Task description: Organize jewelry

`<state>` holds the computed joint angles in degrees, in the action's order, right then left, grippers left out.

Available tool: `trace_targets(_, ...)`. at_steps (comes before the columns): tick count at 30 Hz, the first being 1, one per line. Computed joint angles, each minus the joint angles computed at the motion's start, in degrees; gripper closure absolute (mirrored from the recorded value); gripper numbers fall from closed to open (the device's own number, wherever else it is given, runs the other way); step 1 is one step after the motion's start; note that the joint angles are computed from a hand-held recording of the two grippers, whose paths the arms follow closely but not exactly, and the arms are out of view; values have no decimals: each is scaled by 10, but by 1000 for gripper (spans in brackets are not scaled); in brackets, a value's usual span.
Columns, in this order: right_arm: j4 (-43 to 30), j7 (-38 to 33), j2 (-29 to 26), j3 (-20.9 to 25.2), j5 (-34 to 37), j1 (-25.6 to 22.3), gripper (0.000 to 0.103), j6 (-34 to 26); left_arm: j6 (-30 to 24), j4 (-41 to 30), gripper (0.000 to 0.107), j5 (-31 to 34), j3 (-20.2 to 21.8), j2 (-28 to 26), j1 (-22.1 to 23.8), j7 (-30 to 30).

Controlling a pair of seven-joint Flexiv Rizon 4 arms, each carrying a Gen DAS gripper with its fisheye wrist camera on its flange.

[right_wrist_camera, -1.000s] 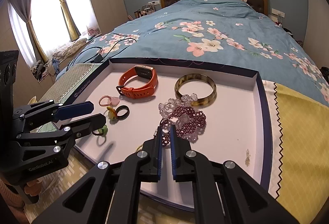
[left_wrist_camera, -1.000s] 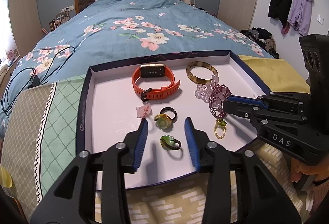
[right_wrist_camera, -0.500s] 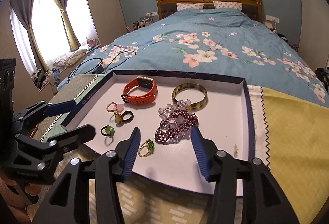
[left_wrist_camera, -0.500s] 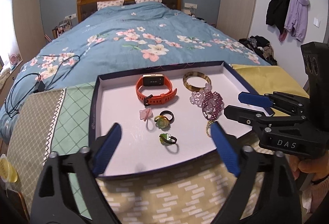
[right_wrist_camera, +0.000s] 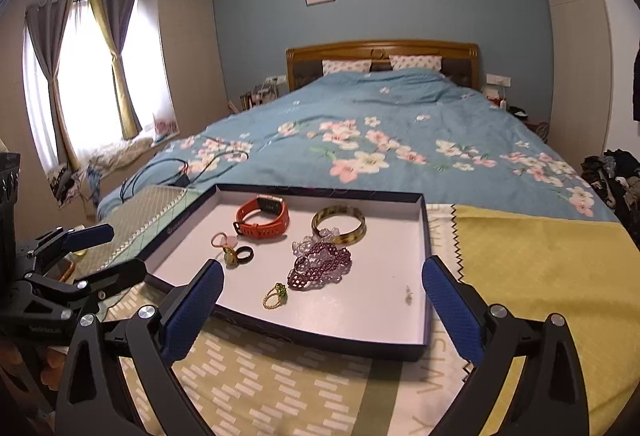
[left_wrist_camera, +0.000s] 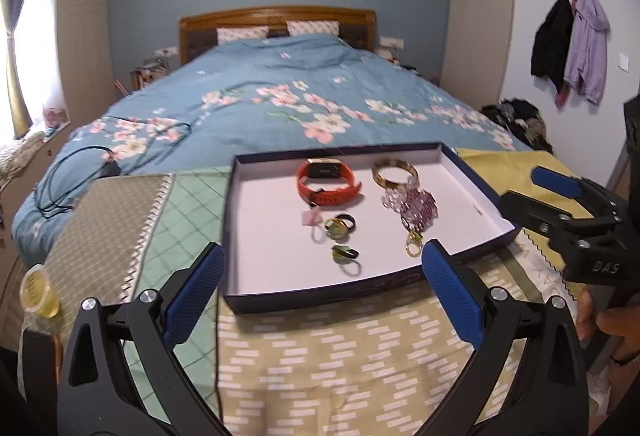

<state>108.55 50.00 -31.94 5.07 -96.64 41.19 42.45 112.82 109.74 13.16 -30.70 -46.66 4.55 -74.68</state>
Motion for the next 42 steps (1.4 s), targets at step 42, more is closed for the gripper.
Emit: trace_targets(42, -27, -5, -11, 18, 84, 165, 7, -323, 332, 138, 10, 32, 196, 93, -97, -170)
